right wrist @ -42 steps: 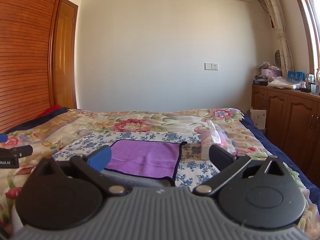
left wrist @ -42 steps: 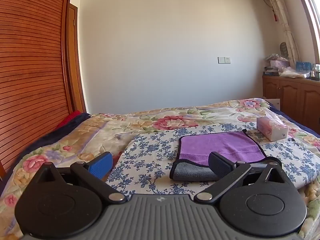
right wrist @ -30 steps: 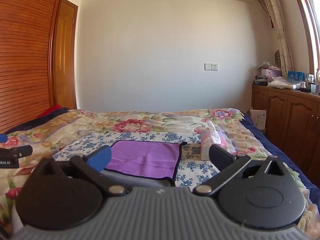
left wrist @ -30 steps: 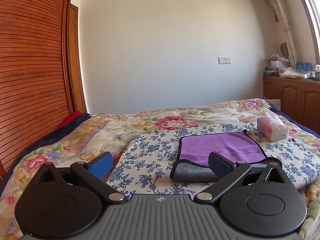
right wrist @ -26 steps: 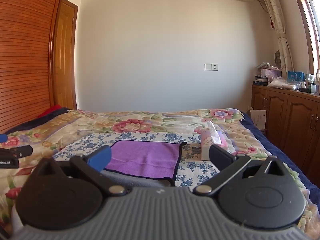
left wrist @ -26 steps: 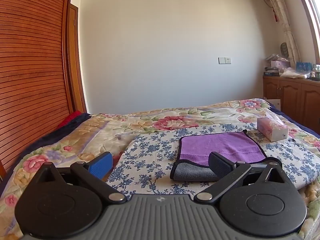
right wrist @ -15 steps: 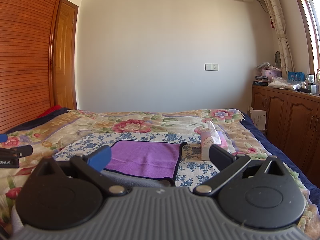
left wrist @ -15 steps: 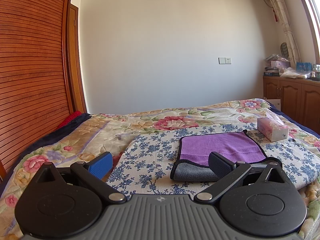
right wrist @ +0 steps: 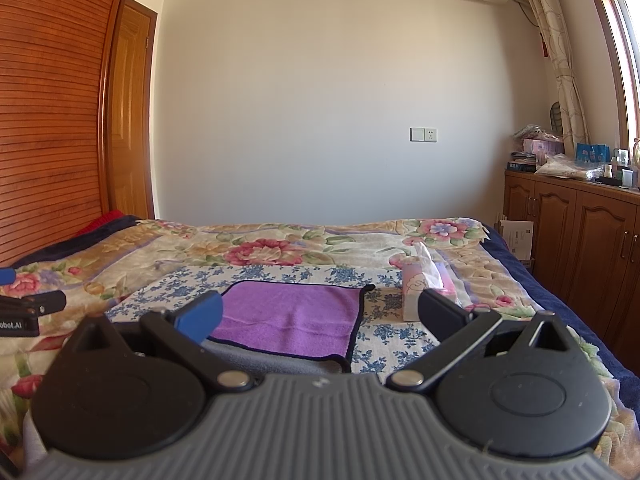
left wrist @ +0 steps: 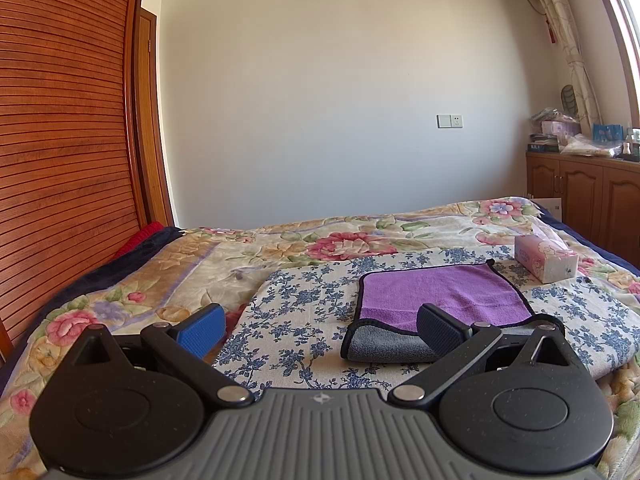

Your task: Fold towel

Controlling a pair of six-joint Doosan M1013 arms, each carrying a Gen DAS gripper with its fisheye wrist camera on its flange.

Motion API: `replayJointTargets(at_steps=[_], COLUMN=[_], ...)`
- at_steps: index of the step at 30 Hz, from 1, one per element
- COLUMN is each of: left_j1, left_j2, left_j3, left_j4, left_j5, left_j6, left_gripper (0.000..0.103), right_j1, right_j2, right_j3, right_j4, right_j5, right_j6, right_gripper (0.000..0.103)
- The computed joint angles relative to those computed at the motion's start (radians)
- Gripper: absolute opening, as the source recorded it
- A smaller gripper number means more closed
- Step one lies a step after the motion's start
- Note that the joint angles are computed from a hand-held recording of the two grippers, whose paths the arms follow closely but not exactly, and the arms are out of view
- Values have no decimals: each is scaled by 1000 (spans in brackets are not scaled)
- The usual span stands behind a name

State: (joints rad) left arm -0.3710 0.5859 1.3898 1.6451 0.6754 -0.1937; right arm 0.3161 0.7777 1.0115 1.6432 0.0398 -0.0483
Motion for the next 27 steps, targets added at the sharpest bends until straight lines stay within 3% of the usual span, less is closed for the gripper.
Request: replayJointTargets(at_steps=[12, 27], left_j1=[0, 0], left_j2=[0, 0], left_j3=[0, 0], left_j4=[0, 0], left_j5=[0, 0], left_j6=[0, 1], left_gripper=[103, 103], right_j1=[0, 1], right_j2=[0, 0], right_j3=[2, 0], right_j4=[50, 19], right_j5=[0, -1], right_j6=[-50, -19], right_gripper=[103, 103])
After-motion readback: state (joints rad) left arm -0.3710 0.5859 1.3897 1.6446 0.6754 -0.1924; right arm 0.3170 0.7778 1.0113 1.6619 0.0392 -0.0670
